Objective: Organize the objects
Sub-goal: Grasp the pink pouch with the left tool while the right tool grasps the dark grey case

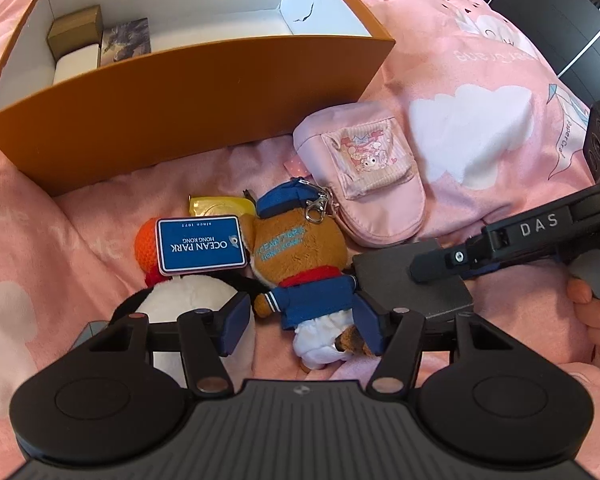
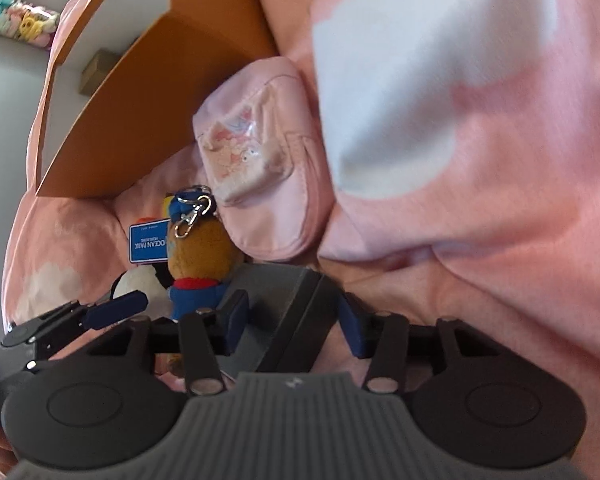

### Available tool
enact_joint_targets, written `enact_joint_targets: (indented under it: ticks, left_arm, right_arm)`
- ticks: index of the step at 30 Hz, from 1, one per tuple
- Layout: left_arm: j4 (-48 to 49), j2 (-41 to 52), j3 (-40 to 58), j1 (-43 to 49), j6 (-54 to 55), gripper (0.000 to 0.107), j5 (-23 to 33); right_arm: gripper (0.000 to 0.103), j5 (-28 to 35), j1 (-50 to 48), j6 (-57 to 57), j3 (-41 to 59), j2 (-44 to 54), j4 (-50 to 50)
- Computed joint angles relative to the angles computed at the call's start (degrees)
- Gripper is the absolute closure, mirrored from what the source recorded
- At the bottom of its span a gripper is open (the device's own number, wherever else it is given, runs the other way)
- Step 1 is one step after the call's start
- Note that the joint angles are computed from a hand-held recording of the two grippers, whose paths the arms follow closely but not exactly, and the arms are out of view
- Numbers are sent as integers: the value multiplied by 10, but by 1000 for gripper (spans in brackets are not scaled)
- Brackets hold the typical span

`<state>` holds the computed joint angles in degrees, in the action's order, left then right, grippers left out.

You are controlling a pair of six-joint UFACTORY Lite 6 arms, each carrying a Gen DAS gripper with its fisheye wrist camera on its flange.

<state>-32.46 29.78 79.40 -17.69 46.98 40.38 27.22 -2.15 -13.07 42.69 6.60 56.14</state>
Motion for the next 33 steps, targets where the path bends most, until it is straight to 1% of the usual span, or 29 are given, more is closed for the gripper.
enact_joint_targets:
  ticks: [3,5,7,10,12,16,18,20,22,24,25,27,30,31,33]
  left_arm:
    - [1,-1,-2,-4,3,38,-5]
    - [1,-3,-3,-5,4,38,-9]
    - [2,-1,-2,-6,3,38,-8]
    - [6,0,1,-8,0,38,-6]
    - [8,-2,4,-7,-3,38,-9]
    - [-28,7,28,-1,9,40,4]
    - [-55,17,47,-3,18,42,10]
    - [-70,28,67,-14,11,42,6]
    - [-80,47,93,-26,-2,42,1]
    - [-66,81,137,-41,-48,41,6]
    - [-64,99,159,-47,-68,41,7]
    - [-53,133,195,-59,-109,41,-3]
    - [-29,197,268,-71,-168,42,-2]
    - [-17,216,289,-74,-186,42,-4]
    - [8,258,341,-79,-218,51,9]
  right_arm:
    - [45,37,-6,-4,17,17,-7]
    - [42,50,-5,6,32,31,-20]
    - [41,53,-1,15,42,43,-25]
    - [40,60,2,-8,60,75,5]
    - [43,50,18,16,71,70,-24]
    - [60,49,17,46,69,13,-75]
    - [63,48,17,74,72,-26,-123]
    - [66,39,25,139,79,-69,-215]
    - [68,36,20,198,94,-103,-318]
    - [68,23,26,257,102,-128,-405]
    - [68,20,17,264,109,-134,-430]
    - [68,10,2,266,125,-131,-456]
    - [68,4,-25,241,147,-125,-461]
    - [68,-12,-21,253,151,-109,-475]
    - [68,-28,-20,269,160,-81,-495]
